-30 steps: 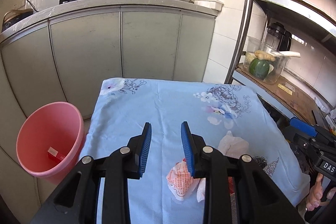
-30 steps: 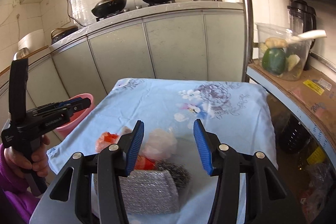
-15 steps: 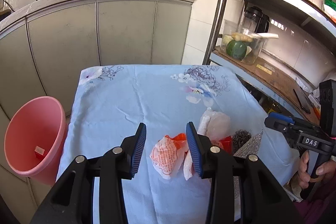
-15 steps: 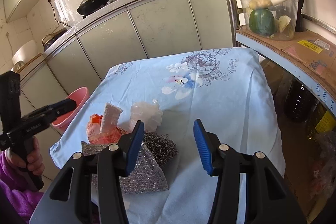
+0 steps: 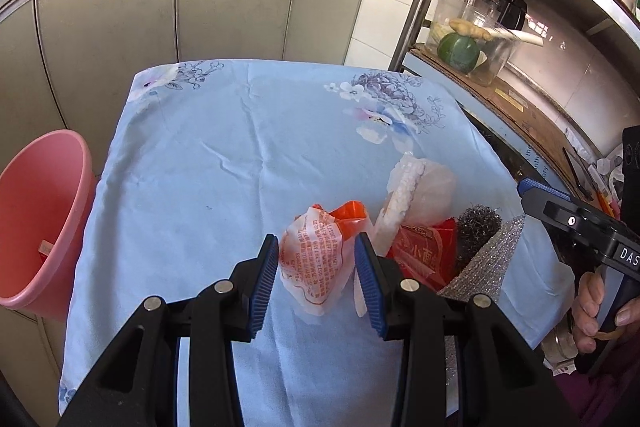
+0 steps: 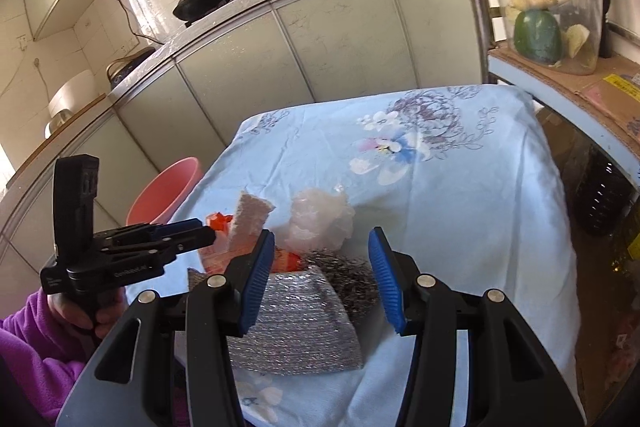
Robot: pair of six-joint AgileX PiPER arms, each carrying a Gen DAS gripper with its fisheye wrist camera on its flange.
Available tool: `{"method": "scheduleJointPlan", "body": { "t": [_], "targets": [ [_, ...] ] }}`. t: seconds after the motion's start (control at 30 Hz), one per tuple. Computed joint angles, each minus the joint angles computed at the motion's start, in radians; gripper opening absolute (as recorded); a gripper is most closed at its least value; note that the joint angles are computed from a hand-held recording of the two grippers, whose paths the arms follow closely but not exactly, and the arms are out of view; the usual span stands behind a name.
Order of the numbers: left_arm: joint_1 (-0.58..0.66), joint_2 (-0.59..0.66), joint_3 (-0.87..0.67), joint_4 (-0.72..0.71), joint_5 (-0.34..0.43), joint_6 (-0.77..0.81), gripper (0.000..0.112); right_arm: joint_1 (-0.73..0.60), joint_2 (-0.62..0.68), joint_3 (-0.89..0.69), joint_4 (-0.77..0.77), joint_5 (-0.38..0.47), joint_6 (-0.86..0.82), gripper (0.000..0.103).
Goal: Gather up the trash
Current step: 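Grasp the silver scouring pad with the right tool while the left tool grasps the orange-white plastic bag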
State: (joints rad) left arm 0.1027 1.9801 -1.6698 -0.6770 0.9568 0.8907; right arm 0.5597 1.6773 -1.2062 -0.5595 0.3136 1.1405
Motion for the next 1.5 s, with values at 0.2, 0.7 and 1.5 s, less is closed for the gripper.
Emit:
{"method": "scheduleJointPlan", "body": {
  "t": [0.2, 0.7, 1.5],
  "targets": [
    [0.009, 0.014, -0.006, -0.011, 0.005, 0.002, 0.031, -0.026, 0.081, -0.120, 0.410, -0.009, -0.424, 0.050],
    [0.054, 0.020, 0.007, -0.088, 0.029, 0.052, 0.027, -0.052, 0.422, -0.651, 0.735, 0.340, -0.794, 0.050],
    [0.091, -0.003, 0.042, -0.149, 0.003, 0.103, 0.027, -0.004, 0.462, -0.767, 0.581, 0.399, -0.700, 0.038]
  ]
}}
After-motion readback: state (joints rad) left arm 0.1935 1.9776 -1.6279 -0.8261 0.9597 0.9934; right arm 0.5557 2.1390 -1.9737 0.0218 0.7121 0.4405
